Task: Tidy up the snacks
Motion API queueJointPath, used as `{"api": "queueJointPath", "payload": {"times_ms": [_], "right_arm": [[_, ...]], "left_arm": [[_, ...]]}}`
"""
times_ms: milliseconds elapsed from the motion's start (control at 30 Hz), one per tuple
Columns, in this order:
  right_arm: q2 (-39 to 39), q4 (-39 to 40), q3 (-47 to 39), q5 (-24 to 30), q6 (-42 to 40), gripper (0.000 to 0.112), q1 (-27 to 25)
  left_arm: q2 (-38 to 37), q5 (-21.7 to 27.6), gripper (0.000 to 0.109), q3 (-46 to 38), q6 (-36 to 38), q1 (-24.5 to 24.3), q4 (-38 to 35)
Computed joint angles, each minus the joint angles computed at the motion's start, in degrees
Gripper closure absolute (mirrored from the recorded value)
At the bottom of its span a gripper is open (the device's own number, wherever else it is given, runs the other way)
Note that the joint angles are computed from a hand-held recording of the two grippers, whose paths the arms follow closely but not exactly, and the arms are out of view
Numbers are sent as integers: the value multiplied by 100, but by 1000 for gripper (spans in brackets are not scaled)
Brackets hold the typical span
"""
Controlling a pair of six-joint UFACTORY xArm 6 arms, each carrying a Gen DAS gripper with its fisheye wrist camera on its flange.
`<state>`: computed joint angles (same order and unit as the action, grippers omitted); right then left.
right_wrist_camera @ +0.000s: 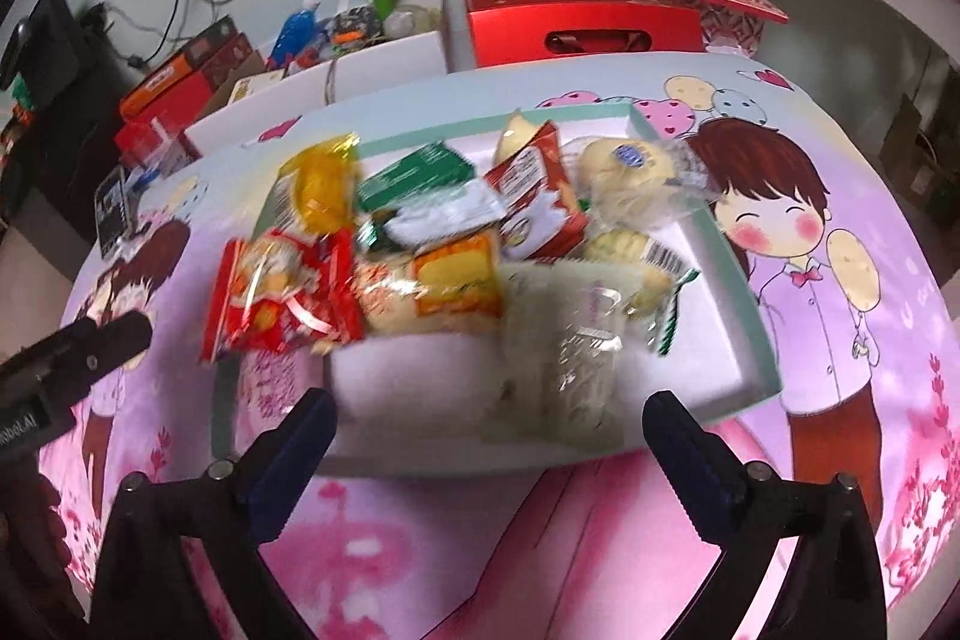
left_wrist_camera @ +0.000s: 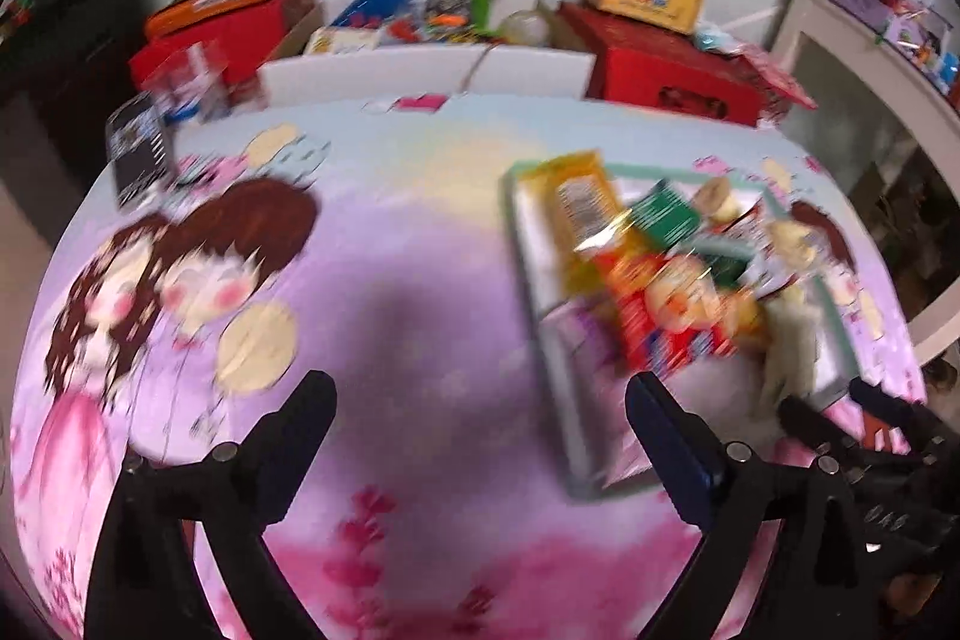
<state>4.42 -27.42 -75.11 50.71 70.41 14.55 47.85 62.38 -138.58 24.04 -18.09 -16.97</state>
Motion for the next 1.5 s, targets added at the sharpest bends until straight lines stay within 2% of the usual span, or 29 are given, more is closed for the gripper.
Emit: {"api": "queueJointPath", "payload": {"times_ms": [167,300,433,467,600,733,900,1500], "right_arm": [[153,-205,-242,281,187,9,280],[276,-262,-395,444,221,9,417],[350,-298,-466,560,247,9,502],[364,-293,-475,565,238,9,508],[423,-283,-511,590,232,9,507],[436,-234,-474,534,224,9,485],[445,-168,-393,429,223,9,450],[542,-144,-455,438,110,9,461]], "left_arm": [[-850,-676,11,1661,318,133,82],[-1097,-916,11,2127,471,201,-41],[-1277,-1394,11,2489,136,105,569],[-1303,-1462,11,2545,222,103,513],[-1230,-1261,11,2433,370,140,197],[-1157,-1235,11,2363,79,113,521],[-1072,-1114,11,2243,146,144,397],[-1158,-1304,11,2409,3,95,734]]}}
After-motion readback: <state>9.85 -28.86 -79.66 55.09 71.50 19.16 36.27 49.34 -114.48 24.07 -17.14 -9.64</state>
